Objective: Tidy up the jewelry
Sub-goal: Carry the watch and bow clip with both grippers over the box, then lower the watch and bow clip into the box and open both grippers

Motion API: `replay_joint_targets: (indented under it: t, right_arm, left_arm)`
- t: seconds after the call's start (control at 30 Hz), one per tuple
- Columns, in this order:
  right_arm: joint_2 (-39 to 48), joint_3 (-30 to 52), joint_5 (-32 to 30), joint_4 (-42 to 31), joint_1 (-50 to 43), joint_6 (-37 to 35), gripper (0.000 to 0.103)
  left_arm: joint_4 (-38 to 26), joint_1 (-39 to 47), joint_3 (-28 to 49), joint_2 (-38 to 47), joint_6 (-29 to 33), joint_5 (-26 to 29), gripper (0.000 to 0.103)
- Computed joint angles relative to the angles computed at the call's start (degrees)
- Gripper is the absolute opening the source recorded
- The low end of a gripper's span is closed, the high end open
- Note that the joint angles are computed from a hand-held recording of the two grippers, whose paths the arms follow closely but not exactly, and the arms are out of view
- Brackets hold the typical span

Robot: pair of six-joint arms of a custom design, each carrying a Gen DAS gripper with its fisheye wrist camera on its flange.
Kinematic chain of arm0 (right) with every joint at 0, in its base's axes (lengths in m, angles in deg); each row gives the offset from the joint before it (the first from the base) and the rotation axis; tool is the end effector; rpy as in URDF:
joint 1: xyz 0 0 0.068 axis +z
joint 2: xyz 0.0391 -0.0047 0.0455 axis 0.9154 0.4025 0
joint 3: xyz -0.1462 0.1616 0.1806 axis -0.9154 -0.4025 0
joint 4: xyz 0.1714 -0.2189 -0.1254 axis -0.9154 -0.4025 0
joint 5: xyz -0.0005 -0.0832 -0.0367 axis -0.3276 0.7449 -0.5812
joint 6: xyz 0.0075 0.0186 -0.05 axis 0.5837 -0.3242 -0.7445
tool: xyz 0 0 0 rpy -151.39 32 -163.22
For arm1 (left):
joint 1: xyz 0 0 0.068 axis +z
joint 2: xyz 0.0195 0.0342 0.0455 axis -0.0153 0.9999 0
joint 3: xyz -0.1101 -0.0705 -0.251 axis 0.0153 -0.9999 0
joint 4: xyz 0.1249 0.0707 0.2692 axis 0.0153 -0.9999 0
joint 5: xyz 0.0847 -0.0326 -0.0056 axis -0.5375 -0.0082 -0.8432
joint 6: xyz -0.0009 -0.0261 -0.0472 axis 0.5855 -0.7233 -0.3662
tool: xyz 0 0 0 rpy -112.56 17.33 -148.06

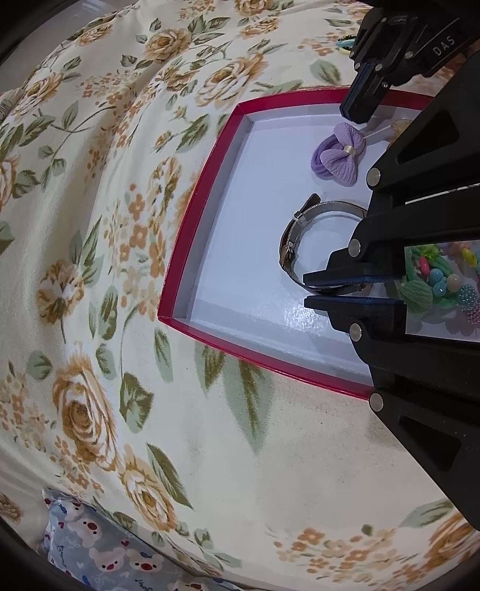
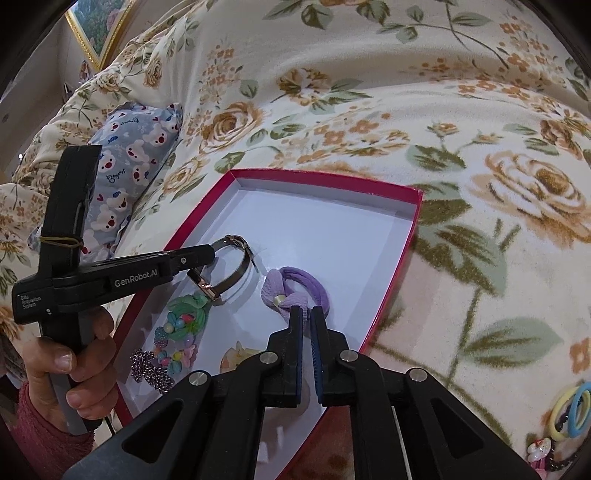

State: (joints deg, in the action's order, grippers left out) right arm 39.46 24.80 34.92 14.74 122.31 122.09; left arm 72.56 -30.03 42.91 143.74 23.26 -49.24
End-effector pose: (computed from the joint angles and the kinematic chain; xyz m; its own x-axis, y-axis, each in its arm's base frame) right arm 0.1551 0.2180 0.1063 -0.8760 0.1406 -0.4613 -0.0569 0.9197 0.3884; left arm 0.2238 -0.1233 0.1117 -0.8856 0.0460 -0.4621 0.1346 0.9778 -0.1606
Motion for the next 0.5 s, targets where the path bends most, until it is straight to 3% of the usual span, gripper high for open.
replay_joint_targets:
  t: [0.07,0.13,0.2,0.5]
  right_arm:
    - [-1.9,-0.5,1.0,-0.9,0.5,0.7,0.015]
    - [-3.6,-1.0,2.0,-1.6,1.0,1.4,0.025]
    - [-5.5,-1.5,3.2,-2.7,1.7,2.4,0.033]
    - [-16.3,-5.2,8.1,-9.4,5.7,8.2,0.037]
  left_arm:
    - [-0.3,-0.2,-0.1,-0.5,-0.4,0.0,0.009]
    - [-0.7,-0.3,-0.4,-1.5,-1.1,-0.4,0.024]
    - [-0.8,-0.6,-1.1,-3.1,-2.0,-1.2,0.031]
    - [-4.6,-3.8,-4.4,-11.5,-5.6,-3.5,0.033]
